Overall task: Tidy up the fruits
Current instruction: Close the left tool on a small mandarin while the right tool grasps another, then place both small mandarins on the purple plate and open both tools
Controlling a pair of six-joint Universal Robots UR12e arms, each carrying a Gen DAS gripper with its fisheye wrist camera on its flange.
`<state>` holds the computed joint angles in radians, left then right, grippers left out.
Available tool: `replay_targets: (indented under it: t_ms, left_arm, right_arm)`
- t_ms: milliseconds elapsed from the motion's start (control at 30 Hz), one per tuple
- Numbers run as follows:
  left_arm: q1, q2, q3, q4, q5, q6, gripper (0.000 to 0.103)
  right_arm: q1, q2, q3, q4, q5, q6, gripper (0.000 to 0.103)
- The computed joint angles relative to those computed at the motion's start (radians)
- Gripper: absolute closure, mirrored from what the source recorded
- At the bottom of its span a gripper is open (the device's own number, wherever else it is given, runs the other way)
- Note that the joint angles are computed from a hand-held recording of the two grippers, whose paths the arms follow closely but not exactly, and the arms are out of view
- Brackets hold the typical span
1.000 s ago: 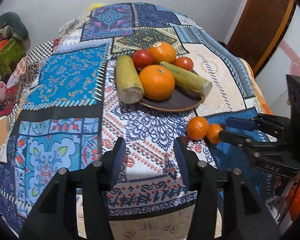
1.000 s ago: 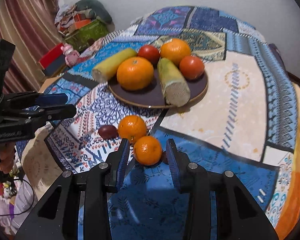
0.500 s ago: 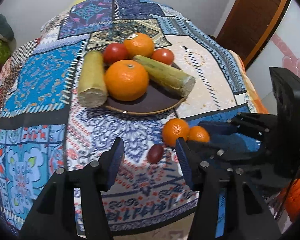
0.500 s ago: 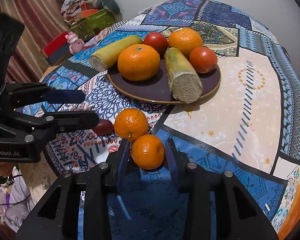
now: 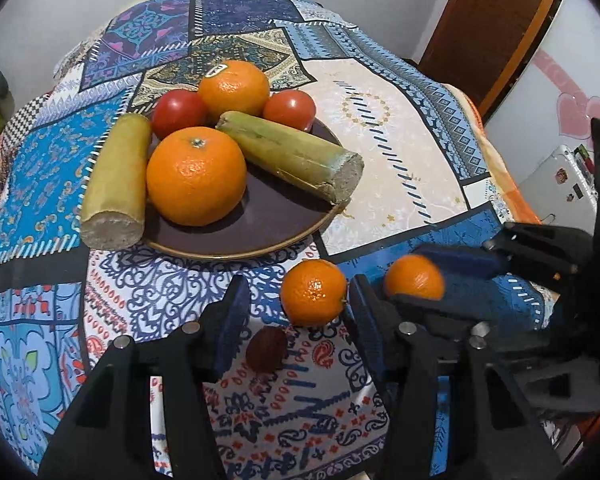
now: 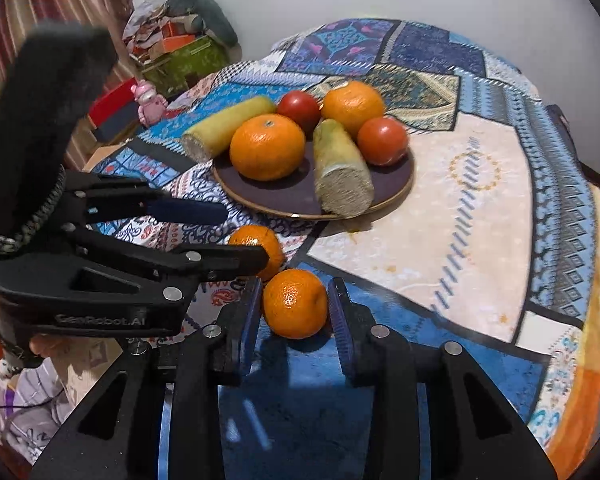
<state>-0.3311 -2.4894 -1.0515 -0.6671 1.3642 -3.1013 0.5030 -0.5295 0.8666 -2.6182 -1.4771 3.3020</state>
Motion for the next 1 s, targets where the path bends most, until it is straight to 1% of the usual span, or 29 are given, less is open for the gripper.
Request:
replay_targets:
  t_ms: [133, 167, 200, 233, 267, 333, 433, 633, 767, 1000]
  left_arm:
    - [-0.005, -0.005, 0.004, -0.002, 0.003, 0.014, 0.051]
    - [-0.006, -0.007, 0.008, -0.008, -0.003, 0.017, 0.054]
    - [-0.005, -0.009, 0.011, -0.016, -0.015, 0.022, 0.06]
    - [-0.005, -0.013, 0.018, -0.03, -0.033, 0.031, 0.063]
    - [-0.006, -0.015, 0.022, -0.038, -0.036, 0.034, 0.066]
    - [-0.007, -0.02, 0.028, -0.046, -0.035, 0.041, 0.066]
    - [-0.007, -0.017, 0.021, -0.026, -0.025, 0.028, 0.067]
    - [0.009, 0.008, -0.015, 0.03, -0.029, -0.026, 0.067]
    - [0.02, 0.019, -0.023, 0.066, -0.024, -0.053, 0.067]
    - [0.022, 0.001, 0.024, 0.052, -0.007, -0.077, 0.067]
  right_arm:
    - [-0.009, -0.018, 0.031, -0.032, -0.02, 0.033, 0.072]
    - [-0.01, -0.021, 0.036, -0.037, -0.023, 0.042, 0.072]
    - [-0.012, -0.024, 0.042, -0.042, -0.021, 0.05, 0.072]
    - [-0.014, -0.028, 0.048, -0.048, -0.021, 0.058, 0.072]
    - [-0.014, -0.03, 0.052, -0.05, -0.027, 0.061, 0.072]
    - [-0.014, -0.032, 0.056, -0.054, -0.034, 0.065, 0.072]
    - [-0.015, -0.034, 0.059, -0.058, -0.034, 0.071, 0.072]
    - [-0.014, -0.026, 0.045, -0.069, -0.039, 0.074, 0.072]
    - [-0.016, -0.012, 0.016, -0.072, -0.04, 0.08, 0.072]
    - [-0.016, 0.02, -0.054, -0.052, -0.064, 0.071, 0.072]
